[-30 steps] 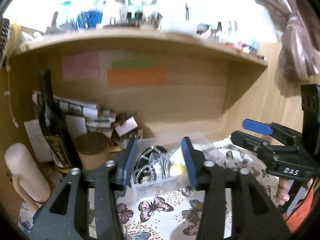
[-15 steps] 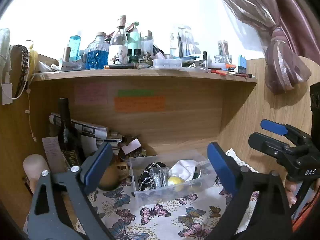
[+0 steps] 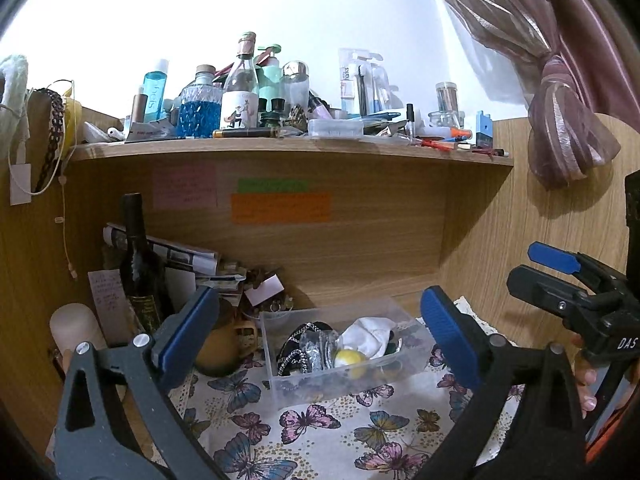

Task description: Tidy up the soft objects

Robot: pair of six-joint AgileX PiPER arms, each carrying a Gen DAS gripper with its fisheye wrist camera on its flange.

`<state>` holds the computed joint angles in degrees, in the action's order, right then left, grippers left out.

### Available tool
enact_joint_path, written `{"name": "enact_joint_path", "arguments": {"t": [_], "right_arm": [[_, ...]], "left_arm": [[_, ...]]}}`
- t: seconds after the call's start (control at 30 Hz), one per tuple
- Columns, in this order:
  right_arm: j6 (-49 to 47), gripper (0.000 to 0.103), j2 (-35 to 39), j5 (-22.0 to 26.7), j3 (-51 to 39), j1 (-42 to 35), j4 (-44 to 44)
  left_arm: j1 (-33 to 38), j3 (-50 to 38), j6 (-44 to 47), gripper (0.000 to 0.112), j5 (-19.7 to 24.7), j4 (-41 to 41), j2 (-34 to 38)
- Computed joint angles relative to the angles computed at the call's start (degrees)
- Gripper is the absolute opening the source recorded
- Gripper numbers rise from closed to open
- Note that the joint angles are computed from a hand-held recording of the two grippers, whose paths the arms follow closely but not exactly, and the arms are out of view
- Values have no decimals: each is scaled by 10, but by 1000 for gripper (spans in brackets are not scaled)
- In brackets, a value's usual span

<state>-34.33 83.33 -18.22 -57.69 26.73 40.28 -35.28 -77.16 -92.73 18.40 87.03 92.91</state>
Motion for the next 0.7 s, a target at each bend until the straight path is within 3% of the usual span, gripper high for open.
{"name": "enact_joint_path", "arguments": {"t": [0.7], "right_arm": [[4,103,-5,-4,9,0,1]], "left_arm": [[6,-2,7,103,-12,-8,3]]}}
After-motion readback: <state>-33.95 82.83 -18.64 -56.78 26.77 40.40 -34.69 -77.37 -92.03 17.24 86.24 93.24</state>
